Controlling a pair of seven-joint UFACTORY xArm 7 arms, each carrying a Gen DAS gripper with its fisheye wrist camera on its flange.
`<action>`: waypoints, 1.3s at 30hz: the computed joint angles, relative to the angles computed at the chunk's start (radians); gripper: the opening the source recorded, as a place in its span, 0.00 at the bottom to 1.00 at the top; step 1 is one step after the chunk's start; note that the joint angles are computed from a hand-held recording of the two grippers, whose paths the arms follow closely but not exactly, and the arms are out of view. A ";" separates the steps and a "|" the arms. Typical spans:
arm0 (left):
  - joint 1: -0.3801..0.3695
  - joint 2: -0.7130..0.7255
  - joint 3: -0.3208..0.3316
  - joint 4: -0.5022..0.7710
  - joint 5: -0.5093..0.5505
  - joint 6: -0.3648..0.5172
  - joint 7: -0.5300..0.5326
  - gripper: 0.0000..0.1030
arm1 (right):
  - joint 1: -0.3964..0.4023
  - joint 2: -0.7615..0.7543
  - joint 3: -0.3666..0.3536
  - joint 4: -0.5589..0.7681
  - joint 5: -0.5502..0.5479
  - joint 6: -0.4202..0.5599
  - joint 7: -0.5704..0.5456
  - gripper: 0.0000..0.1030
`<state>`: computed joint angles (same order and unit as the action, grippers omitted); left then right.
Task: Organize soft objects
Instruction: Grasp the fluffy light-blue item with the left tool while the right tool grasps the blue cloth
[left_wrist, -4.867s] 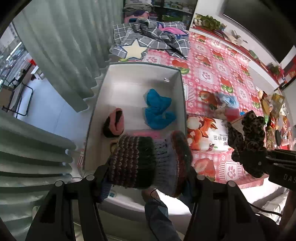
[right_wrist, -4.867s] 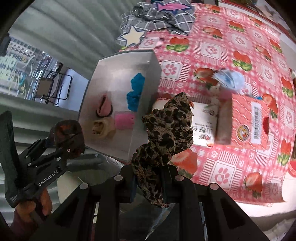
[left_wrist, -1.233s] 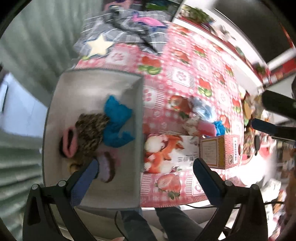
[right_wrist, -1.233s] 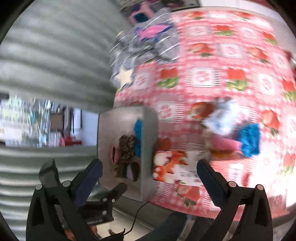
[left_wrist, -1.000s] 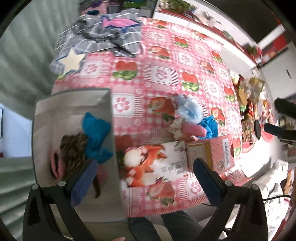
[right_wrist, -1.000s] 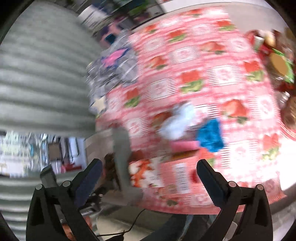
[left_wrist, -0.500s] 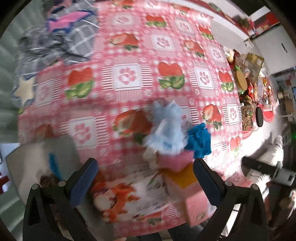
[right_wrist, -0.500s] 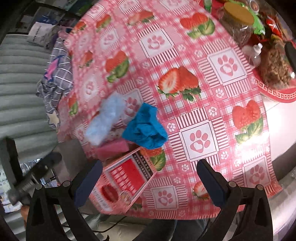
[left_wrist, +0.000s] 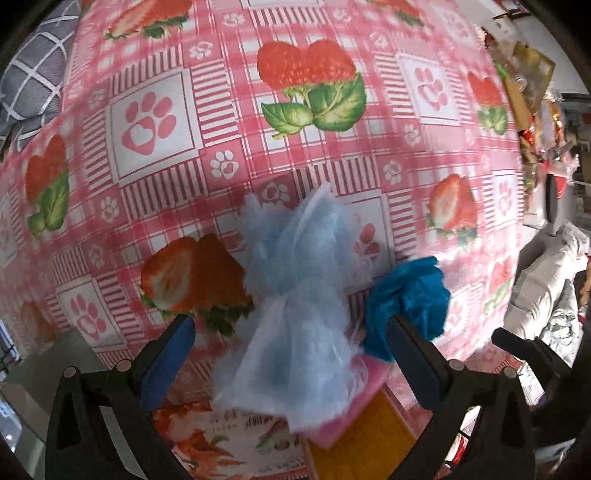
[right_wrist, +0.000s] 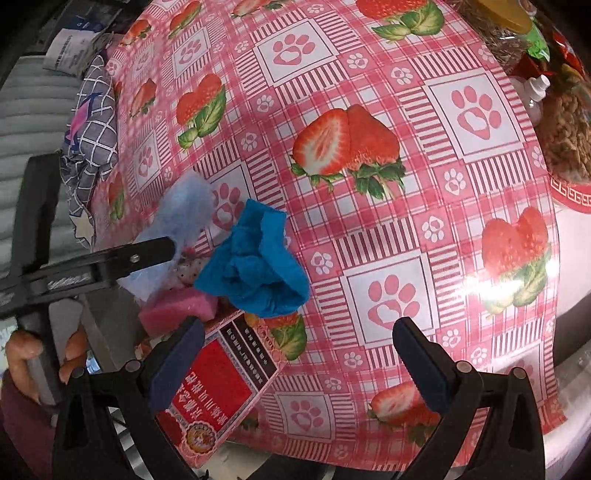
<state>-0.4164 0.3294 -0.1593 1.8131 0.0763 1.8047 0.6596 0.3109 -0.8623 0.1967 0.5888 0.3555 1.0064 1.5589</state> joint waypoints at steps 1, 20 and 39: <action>-0.006 0.001 0.001 -0.007 0.012 -0.011 -0.012 1.00 | 0.003 0.004 -0.005 -0.001 0.000 -0.005 -0.012 1.00; 0.062 0.080 0.038 0.151 -0.039 -0.030 -0.054 0.37 | 0.006 0.342 -0.075 0.105 0.012 -0.088 -0.320 0.99; 0.142 -0.099 0.040 0.006 -0.102 -0.170 -0.017 0.37 | -0.053 0.163 -0.017 0.095 -0.073 0.080 -0.191 0.29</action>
